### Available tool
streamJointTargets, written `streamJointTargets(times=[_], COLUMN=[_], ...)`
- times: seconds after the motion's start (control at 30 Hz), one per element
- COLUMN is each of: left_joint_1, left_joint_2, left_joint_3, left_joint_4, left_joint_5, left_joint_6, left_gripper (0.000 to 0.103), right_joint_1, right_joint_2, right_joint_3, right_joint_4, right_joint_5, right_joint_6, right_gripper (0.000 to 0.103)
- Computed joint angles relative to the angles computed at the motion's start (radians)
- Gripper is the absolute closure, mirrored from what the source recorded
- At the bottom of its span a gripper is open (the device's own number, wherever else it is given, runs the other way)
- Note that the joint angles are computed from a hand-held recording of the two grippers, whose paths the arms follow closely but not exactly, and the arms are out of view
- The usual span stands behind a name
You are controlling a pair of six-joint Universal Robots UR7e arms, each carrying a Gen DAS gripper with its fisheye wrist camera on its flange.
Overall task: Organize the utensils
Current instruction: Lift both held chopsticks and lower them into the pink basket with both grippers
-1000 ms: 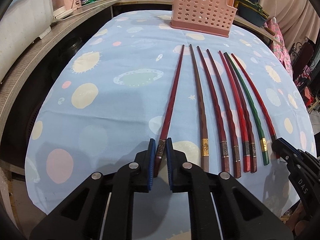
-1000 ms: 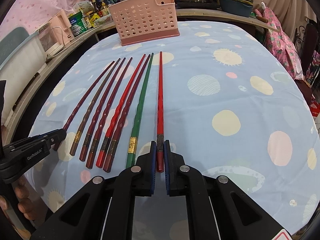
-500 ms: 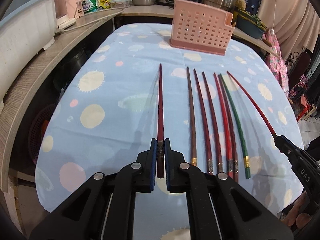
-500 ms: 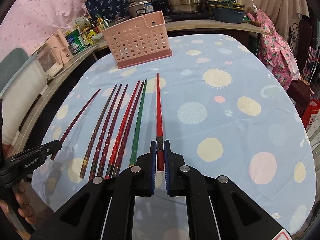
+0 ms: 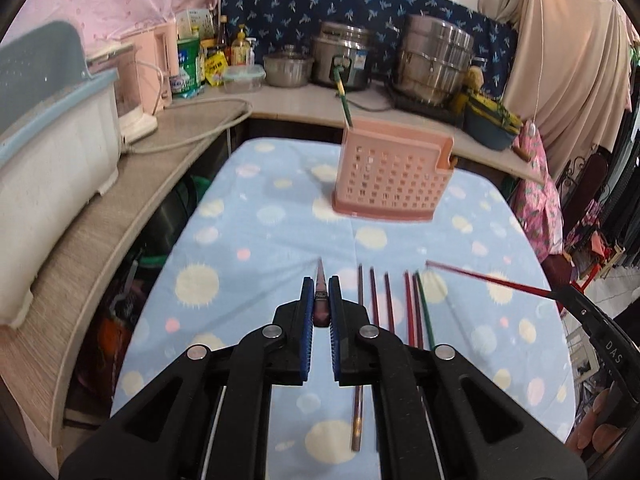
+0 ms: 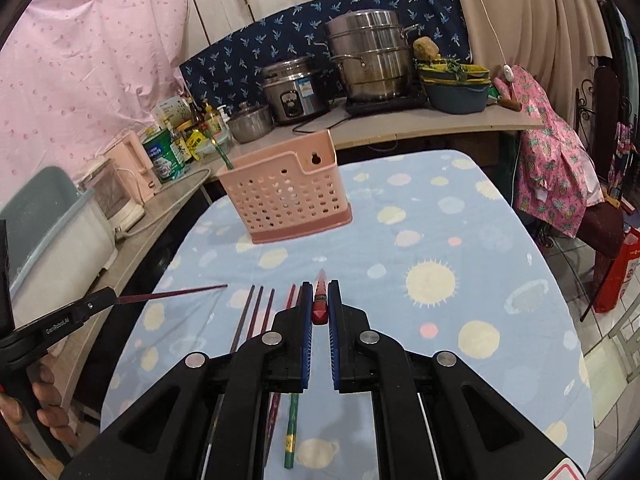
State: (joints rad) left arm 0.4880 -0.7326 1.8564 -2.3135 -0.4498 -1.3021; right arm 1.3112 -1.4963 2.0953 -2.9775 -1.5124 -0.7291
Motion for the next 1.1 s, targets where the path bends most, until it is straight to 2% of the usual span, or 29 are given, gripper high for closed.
streamJointTargets(times=[0.37,0.53,0.67,0.77,0.87,0.97,1.1], left_joint_1=[0.052,0.071,0.078,0.081,0.092,0.108,0.134], left_joint_2=[0.006,0.039,0.088,0.147,0.230,0.288,0.353], left_joint_3=[-0.124,-0.209,-0.301,-0.399,-0.544,-0.661,-0.786], left_joint_4=[-0.178,-0.327,-0.513,-0.708,-0.941,-1.042,-1.096], left_joint_5=[0.089,0.132,0.168,0.192,0.198,0.187,0.177], left_joint_6=[0.259,0.439,0.644,0.864,1.145,1.298,1.409], left_gripper=[0.096,0.096,0.096,0.096,0.096,0.096,0.096], right_joint_1=[0.078,0.117,0.148,0.179,0.207,0.231,0.248], right_joint_2=[0.089,0.142,0.190,0.234,0.285,0.336,0.397], right_joint_3=[-0.188,-0.279,-0.363,-0.429,-0.508,-0.576,-0.650], right_joint_4=[0.049,0.037,0.036,0.015,0.004,-0.017,-0.019], right_joint_5=[0.058,0.084,0.121,0.131,0.142,0.133,0.116], right_joint_6=[0.105,0.155,0.202,0.229,0.260,0.276,0.291], right_gripper=[0.096,0.096,0.096,0.096,0.096,0.096,0.096])
